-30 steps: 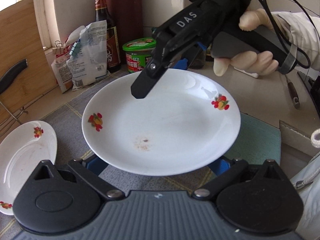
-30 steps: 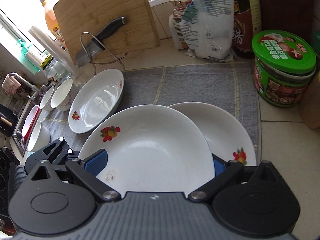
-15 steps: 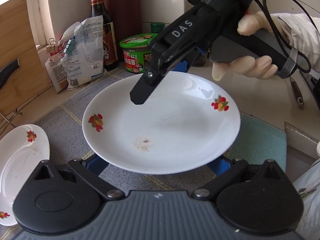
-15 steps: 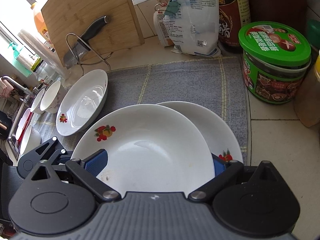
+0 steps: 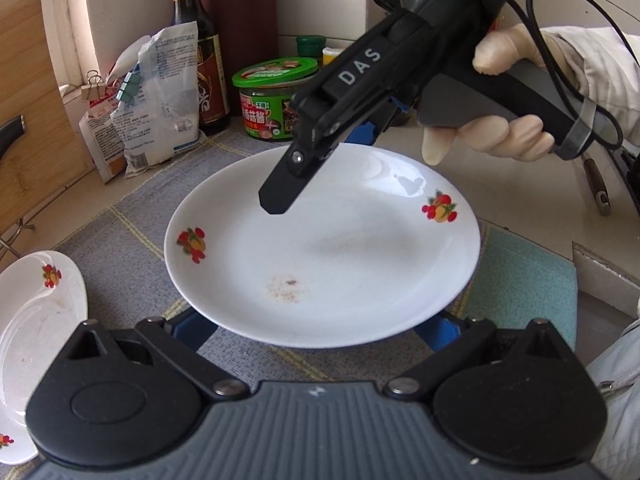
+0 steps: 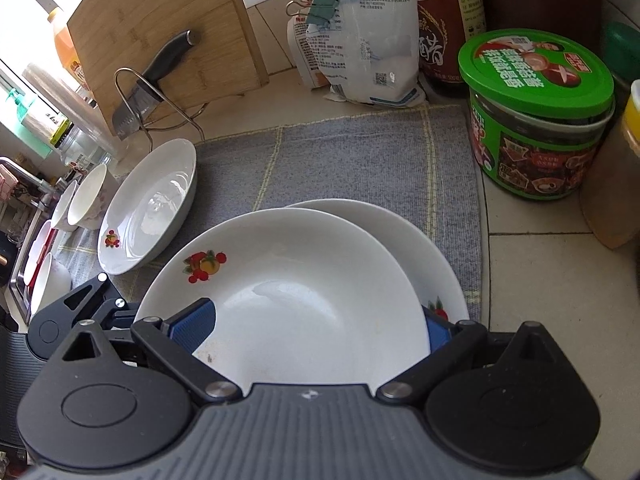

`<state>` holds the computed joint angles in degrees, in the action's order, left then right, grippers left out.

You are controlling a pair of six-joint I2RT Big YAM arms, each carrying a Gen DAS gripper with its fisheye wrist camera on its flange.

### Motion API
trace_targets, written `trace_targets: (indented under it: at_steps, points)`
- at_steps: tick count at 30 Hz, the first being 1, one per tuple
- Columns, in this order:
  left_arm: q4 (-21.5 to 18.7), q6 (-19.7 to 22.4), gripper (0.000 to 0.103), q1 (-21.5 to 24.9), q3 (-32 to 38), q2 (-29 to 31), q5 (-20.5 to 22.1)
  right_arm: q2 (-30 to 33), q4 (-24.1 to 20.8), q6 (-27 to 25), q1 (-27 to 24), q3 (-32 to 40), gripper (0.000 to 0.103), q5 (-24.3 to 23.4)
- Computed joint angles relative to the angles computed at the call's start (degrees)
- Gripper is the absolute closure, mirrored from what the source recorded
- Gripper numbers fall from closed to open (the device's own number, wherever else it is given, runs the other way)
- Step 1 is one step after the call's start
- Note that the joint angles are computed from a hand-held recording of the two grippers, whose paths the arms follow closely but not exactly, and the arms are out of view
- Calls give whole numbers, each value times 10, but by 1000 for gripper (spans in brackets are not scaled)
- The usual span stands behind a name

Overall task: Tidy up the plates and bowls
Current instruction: 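Lower the flower-print plate onto the stained plate with the right gripper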

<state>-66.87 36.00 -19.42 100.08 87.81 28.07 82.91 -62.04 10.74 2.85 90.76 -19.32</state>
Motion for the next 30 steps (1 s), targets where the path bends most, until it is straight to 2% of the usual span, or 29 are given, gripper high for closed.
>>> trace_targets:
  at_steps: [6, 30]
  points:
    - [-16, 5, 1, 0, 15, 8, 0, 1, 1, 3, -2, -1, 0, -3]
    - [-16, 20, 1, 7, 18, 4, 1, -3, -7, 6, -5, 1, 0, 5]
